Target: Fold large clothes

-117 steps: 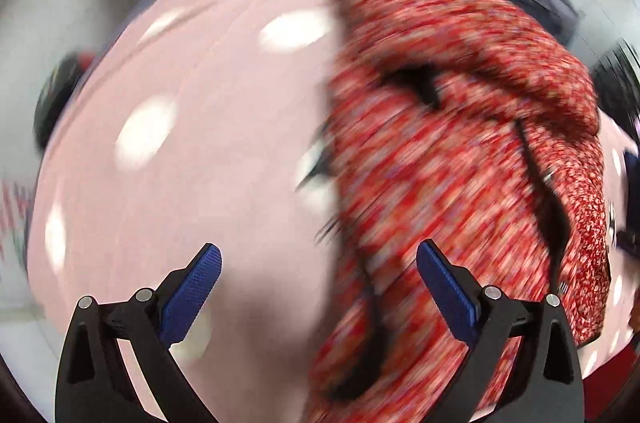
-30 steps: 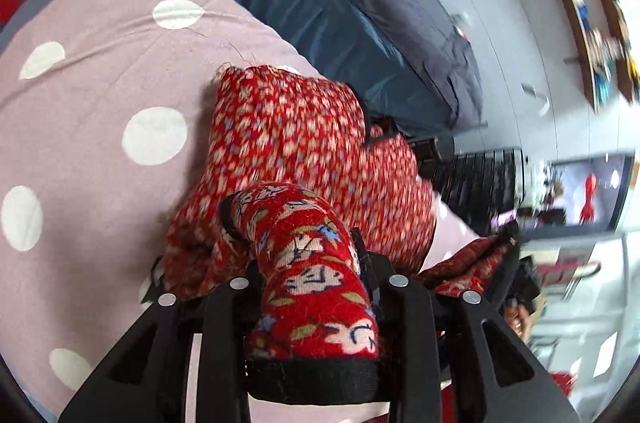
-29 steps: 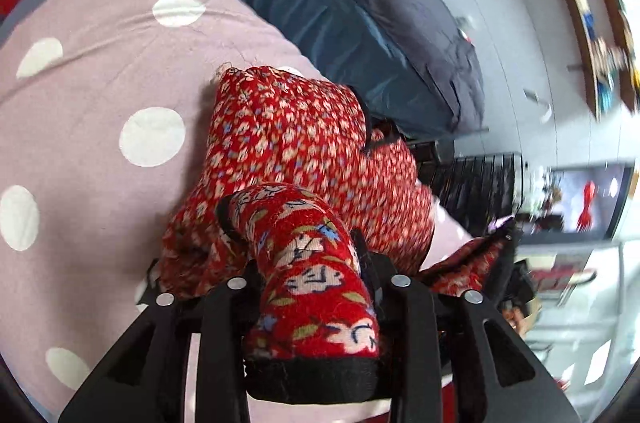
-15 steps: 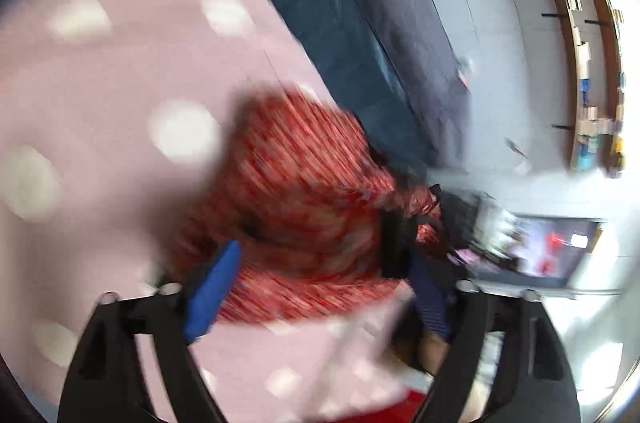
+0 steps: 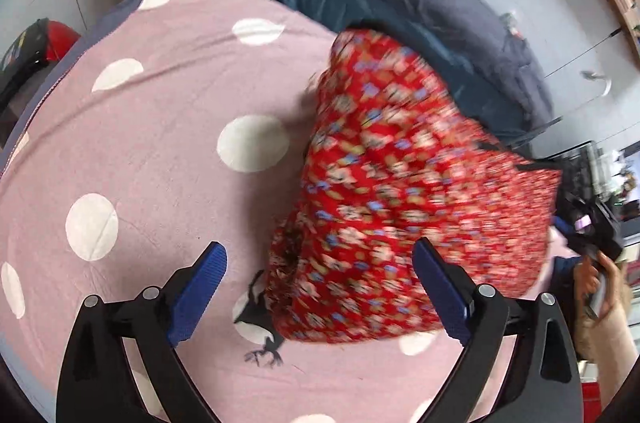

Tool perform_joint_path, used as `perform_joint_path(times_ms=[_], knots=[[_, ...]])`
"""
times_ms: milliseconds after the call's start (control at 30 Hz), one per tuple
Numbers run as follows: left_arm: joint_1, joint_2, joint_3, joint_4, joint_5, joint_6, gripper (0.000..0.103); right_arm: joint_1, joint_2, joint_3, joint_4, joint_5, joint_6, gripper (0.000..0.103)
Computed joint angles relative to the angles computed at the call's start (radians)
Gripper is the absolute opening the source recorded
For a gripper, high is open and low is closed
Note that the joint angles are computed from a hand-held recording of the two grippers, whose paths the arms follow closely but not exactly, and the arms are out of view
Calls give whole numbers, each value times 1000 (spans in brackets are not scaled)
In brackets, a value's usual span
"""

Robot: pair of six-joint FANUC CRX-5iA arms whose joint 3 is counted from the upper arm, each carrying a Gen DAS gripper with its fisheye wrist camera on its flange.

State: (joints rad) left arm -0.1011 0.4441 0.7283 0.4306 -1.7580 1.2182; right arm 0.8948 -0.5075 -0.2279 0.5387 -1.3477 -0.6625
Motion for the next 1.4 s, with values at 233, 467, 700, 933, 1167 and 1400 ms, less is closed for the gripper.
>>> perform_joint_path(times_ms=[233,467,700,933,1167,1400], knots=[[-77,-19,-40,-69,106,-113,89,57,88,69,-108,-189,199,75],[-170,18,69,-212,124,-192,47,62,132,100,-125,-178,324,21],[-211,41,121,-317,151,-110,39,79,146,102,-126,-230,242,18],[-255,73,165,-403,141,-107,45,15,180,106,-177,-206,233,25],[-294,103,206,-494,116,-82,55,0,193,127,-201,-257,196,63],[-263,72,182,-460,189,-65,78,82,178,144,-158,-325,75,71]])
